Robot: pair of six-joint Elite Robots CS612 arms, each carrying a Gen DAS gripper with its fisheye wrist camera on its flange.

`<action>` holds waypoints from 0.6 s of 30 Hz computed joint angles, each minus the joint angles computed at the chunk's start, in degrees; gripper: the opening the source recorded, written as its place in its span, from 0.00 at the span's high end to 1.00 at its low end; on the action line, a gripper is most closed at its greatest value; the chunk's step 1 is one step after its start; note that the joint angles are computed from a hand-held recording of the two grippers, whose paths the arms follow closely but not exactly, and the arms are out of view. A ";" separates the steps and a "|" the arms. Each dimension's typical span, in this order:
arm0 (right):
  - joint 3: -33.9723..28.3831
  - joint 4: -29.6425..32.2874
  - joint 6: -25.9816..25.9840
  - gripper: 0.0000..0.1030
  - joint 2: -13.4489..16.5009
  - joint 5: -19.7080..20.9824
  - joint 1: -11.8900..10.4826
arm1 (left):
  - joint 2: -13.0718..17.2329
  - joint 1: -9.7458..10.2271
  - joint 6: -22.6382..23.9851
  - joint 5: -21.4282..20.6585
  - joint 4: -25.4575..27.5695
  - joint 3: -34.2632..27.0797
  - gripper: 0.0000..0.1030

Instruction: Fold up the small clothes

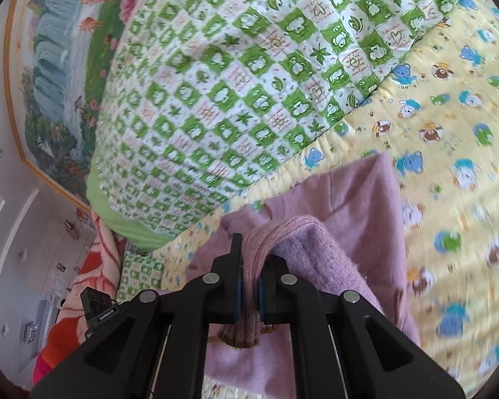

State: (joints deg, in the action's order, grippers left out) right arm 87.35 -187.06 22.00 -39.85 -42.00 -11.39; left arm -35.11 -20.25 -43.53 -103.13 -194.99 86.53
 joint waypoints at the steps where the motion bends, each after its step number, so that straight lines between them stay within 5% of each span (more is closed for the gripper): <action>1: -1.47 1.57 -0.53 0.92 0.70 -0.72 0.22 | 0.74 0.21 -0.18 0.13 1.00 -1.24 0.95; 13: -12.72 14.93 -0.25 0.90 7.50 -9.82 1.54 | 7.86 1.77 -2.92 2.98 12.67 -11.61 0.92; 18: -13.83 16.63 1.28 0.81 8.01 -9.01 1.41 | 6.83 1.51 -1.89 4.75 12.42 -10.69 0.69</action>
State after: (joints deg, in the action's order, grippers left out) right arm 73.51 -170.44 23.28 -31.84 -51.02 -9.98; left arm -28.28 -18.74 -45.42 -98.39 -182.57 75.84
